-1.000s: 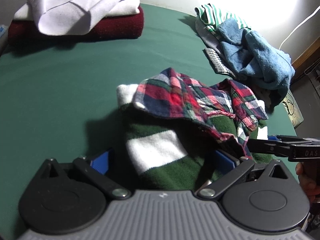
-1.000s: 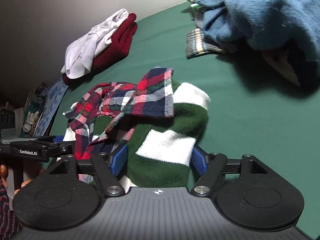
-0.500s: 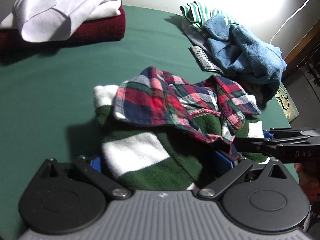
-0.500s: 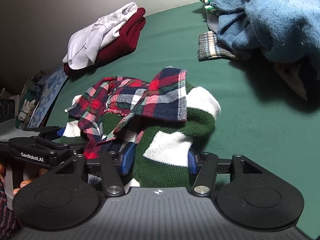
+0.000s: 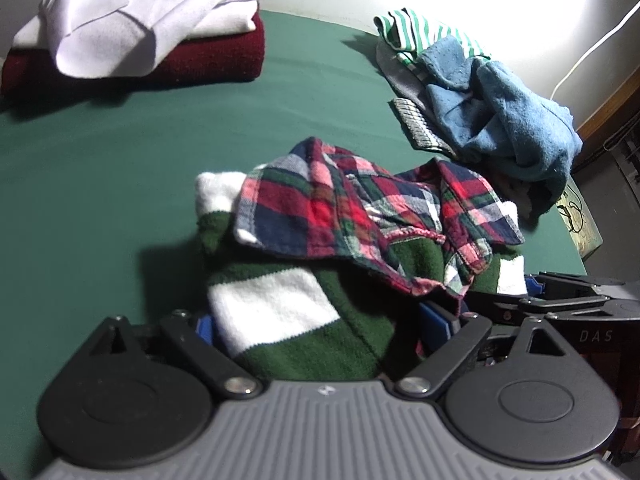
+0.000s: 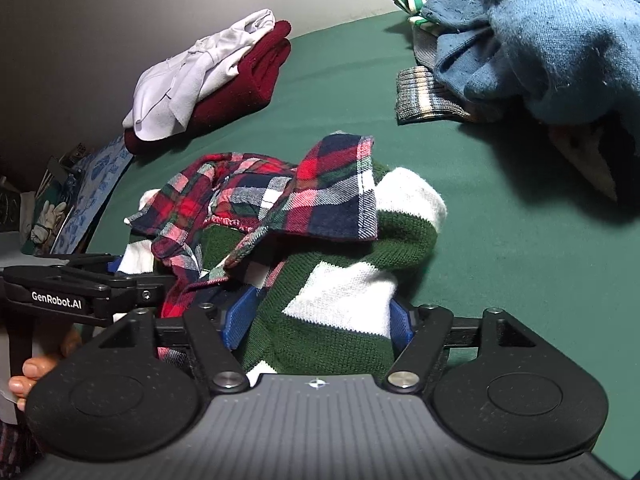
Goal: Fold clothes
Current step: 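Grasp the striped cardigan hem with the left gripper while the right gripper grasps it too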
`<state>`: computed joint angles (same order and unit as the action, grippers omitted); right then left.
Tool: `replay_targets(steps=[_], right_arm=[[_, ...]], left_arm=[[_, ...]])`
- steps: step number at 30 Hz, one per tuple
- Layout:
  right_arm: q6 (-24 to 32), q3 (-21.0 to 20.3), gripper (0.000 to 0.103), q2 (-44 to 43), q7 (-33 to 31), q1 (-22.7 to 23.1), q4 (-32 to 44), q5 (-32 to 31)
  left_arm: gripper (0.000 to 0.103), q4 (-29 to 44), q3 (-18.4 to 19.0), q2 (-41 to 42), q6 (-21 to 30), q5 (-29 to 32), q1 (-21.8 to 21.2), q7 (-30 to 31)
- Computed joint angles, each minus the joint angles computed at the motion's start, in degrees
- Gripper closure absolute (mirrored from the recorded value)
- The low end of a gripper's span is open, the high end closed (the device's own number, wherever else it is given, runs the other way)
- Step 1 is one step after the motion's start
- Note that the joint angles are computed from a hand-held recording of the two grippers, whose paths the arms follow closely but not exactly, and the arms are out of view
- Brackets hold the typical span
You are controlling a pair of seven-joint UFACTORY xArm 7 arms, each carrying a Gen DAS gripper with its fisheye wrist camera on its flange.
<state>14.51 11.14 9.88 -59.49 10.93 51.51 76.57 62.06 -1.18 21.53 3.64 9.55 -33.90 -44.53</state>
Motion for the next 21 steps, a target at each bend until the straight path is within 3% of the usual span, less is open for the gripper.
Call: replay_targets(steps=[5, 15, 21], right_arm=[[-0.92, 0.24, 0.034, -0.02, -2.66, 0.13, -0.14, 3.11], [-2.54, -0.58, 0.034, -0.09, -9.64, 1.82, -0.01, 12.2], [-3.2, -1.23, 0.038, -0.2, -11.07, 2.74, -0.11, 13.8]], left_arm=[[0.013, 0.95, 4.63, 0.2, 1.88, 3.5, -4.56, -4.39], [0.01, 2.07, 5.36, 0.47, 3.93, 9.62, -5.15, -9.9], [0.01, 1.97, 6.18, 0.45, 3.66, 12.96, -5.76, -12.98]])
